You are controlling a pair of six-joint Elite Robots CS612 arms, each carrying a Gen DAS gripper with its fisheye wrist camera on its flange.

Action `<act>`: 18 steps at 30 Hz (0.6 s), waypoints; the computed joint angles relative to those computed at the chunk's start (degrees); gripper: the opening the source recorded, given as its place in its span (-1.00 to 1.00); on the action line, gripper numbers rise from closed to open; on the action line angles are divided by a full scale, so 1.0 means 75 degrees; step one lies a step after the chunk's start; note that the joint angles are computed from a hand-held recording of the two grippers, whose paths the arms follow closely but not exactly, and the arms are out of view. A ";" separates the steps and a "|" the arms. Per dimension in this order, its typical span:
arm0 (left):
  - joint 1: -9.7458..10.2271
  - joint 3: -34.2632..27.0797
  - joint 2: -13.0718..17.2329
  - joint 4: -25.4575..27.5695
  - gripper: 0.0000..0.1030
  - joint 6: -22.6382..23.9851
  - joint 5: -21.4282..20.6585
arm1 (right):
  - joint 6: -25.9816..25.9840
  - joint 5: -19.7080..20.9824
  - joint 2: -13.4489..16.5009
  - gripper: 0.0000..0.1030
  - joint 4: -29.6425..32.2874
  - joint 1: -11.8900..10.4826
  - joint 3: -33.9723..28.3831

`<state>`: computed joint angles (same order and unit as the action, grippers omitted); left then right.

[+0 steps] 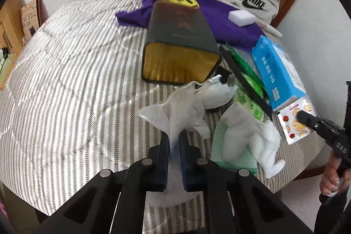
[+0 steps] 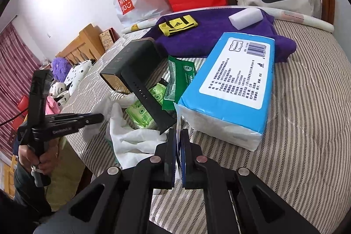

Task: Organize soft objects
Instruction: 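Carry the mesh bag with the left gripper while the right carries the packet over the purple towel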

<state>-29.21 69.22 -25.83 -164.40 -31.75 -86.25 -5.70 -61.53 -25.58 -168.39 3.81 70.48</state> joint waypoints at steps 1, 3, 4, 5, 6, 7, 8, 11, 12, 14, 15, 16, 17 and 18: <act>0.0006 0.0034 -0.0021 -0.0047 -0.81 -0.0020 0.0007 | 0.0002 -0.0023 0.0000 -0.92 -0.0003 0.0001 -0.0003; 0.0029 0.0140 -0.0081 -0.0294 -0.83 -0.0073 -0.0023 | -0.0005 0.0000 -0.0003 -0.92 -0.0003 -0.0003 -0.0004; 0.0043 0.0173 -0.0093 -0.0412 -0.83 -0.0064 -0.0059 | 0.0001 -0.0005 -0.0009 -0.92 -0.0018 -0.0002 -0.0001; 0.0054 0.0188 -0.0109 -0.0468 -0.83 -0.0114 -0.0081 | 0.0007 -0.0009 -0.0016 -0.92 -0.0040 0.0001 0.0006; 0.0063 0.0216 -0.0135 -0.0527 -0.83 -0.0160 -0.0078 | -0.0001 0.0005 -0.0022 -0.92 -0.0056 -0.0001 0.0009; 0.0072 0.0209 -0.0139 -0.0554 -0.83 -0.0173 -0.0083 | 0.0007 0.0008 -0.0036 -0.92 -0.0092 -0.0001 0.0021; 0.0085 0.0231 -0.0162 -0.0626 -0.83 -0.0201 -0.0119 | 0.0012 0.0005 -0.0047 -0.92 -0.0122 -0.0003 0.0027; 0.0118 0.0232 -0.0208 -0.0694 -0.83 -0.0283 -0.0234 | 0.0017 0.0040 -0.0069 -0.92 -0.0179 -0.0012 0.0010; 0.0124 0.0217 -0.0219 -0.0719 -0.83 -0.0314 -0.0239 | 0.0013 0.0069 -0.0081 -0.92 -0.0193 -0.0019 0.0009; 0.0127 0.0176 -0.0245 -0.0728 -0.83 -0.0298 -0.0192 | 0.0010 0.0111 -0.0113 -0.92 -0.0253 -0.0029 0.0009; 0.0129 0.0147 -0.0240 -0.0727 -0.83 -0.0289 -0.0172 | 0.0007 0.0106 -0.0130 -0.92 -0.0294 -0.0031 0.0014; 0.0137 0.0092 -0.0233 -0.0725 -0.83 -0.0262 -0.0186 | -0.0006 0.0112 -0.0146 -0.92 -0.0336 -0.0034 0.0008; 0.0148 0.0037 -0.0228 -0.0712 -0.83 -0.0250 -0.0210 | -0.0007 0.0130 -0.0154 -0.92 -0.0376 -0.0040 -0.0002; 0.0158 -0.0040 -0.0219 -0.0644 -0.83 -0.0244 -0.0218 | -0.0010 0.0141 -0.0151 -0.92 -0.0389 -0.0046 -0.0028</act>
